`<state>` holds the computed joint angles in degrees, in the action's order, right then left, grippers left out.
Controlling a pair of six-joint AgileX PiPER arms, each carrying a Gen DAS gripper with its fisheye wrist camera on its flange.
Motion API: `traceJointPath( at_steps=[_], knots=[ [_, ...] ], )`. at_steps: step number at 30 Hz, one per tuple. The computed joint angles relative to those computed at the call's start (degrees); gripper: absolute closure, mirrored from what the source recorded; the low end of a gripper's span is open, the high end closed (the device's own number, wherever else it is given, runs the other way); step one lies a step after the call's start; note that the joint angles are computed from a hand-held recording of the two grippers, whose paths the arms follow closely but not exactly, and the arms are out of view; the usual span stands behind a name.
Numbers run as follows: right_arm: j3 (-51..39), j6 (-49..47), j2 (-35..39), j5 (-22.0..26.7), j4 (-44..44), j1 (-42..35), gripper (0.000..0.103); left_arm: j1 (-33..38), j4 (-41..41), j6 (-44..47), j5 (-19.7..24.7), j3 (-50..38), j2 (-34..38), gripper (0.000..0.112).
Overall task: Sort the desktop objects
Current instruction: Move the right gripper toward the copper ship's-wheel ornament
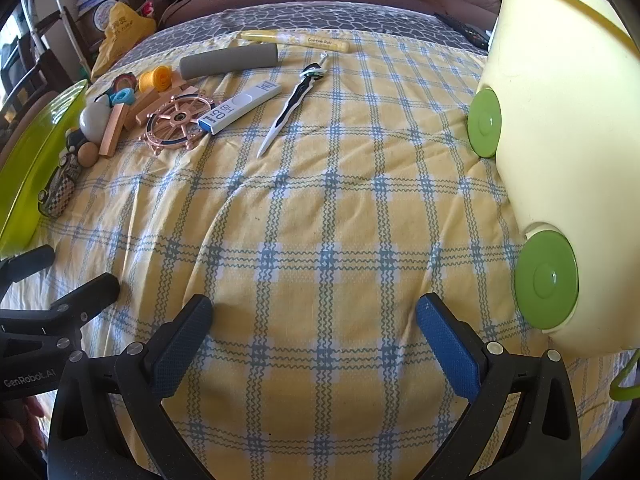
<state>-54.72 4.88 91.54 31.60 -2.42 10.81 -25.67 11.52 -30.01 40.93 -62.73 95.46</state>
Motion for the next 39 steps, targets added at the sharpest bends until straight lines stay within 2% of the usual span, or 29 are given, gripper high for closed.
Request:
traceJointPath(
  at_steps=[12,21,27,31,35,39],
  knots=[
    [-7.7,-1.4,3.7,9.8,0.9,-0.1,0.0,0.0,-0.7,1.3,-0.3,0.9,-2.0,0.009],
    [-13.0,-6.8,2.4,10.8,6.6,-1.0,0.0,3.1,-4.7,8.0,-0.7,-2.5,-5.9,0.009],
    [-19.7,-9.2,4.6,11.6,9.4,-1.7,0.0,6.0,-8.7,14.7,-1.8,-6.3,-4.5,0.009],
    [-24.0,-12.7,7.2,12.5,14.2,-3.7,0.0,7.7,-15.6,20.7,-4.4,-6.9,-2.7,0.009],
    [-27.5,-16.7,9.2,13.7,20.6,-6.2,0.0,7.4,-19.9,25.3,-4.7,-9.5,0.8,0.009],
    [-31.4,-19.0,11.6,15.1,25.4,-7.9,0.0,5.5,-17.2,24.5,-4.9,-14.2,5.2,0.009]
  ],
)
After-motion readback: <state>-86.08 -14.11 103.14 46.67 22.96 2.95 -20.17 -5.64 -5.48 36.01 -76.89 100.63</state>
